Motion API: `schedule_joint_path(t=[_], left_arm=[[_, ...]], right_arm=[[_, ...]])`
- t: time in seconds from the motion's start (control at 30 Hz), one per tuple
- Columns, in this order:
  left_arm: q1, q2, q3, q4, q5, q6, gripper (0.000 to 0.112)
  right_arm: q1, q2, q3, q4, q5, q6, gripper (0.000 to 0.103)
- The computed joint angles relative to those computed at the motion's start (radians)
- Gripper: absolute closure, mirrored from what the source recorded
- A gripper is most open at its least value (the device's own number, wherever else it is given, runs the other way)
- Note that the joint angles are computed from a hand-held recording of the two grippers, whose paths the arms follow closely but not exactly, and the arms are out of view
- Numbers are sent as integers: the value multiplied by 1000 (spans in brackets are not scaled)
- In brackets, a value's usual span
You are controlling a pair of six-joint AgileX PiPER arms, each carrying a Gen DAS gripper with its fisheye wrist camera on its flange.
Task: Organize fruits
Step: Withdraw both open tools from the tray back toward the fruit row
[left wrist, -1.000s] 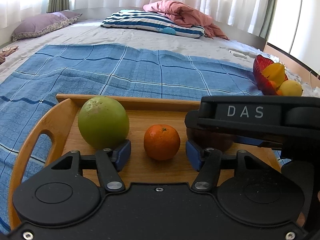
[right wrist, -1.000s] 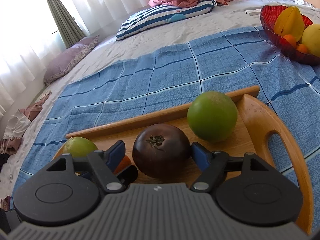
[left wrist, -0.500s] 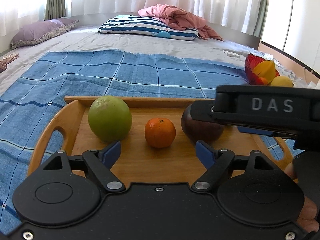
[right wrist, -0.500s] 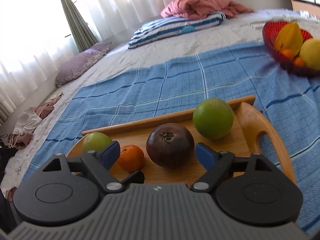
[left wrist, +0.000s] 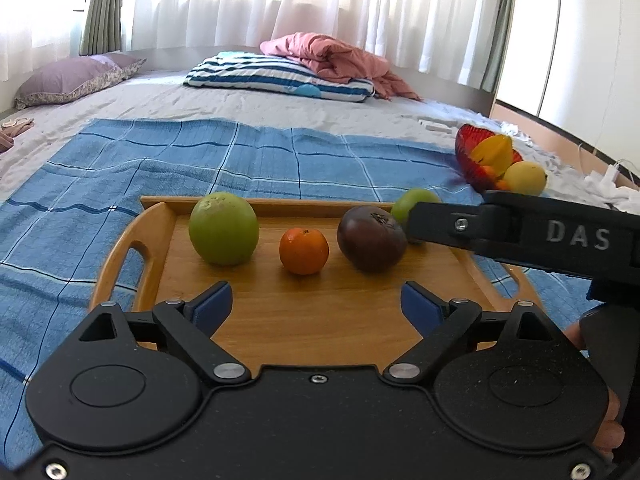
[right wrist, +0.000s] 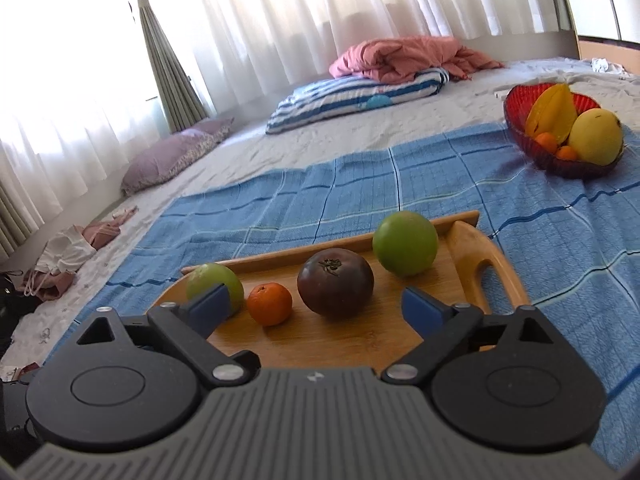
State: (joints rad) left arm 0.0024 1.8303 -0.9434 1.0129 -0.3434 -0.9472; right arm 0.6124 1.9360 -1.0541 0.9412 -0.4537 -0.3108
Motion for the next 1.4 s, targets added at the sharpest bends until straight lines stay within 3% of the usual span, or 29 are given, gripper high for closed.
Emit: schedule_joint_path(t=[0.23, 0.5, 0.8, 0.93, 1.13, 1.4], left_arm=[[41, -76, 124, -51, -78, 96, 17], [83, -128, 225, -15, -125, 123, 15], [127, -176, 340, -34, -171, 225, 13], [138, -191, 391, -87, -191, 306, 13], [168, -216, 447, -75, -227, 308, 13], [188, -243, 520, -125, -282, 362, 11]], right_arm=[[57, -45, 109, -22, -120, 29, 0], [170, -46, 201, 99, -301, -51, 0], [289, -23, 347, 52, -499, 74, 0], [311, -12, 382, 49, -542, 117, 0], [377, 23, 426, 116, -649, 155, 0], [467, 90, 444, 198, -728, 161, 0]])
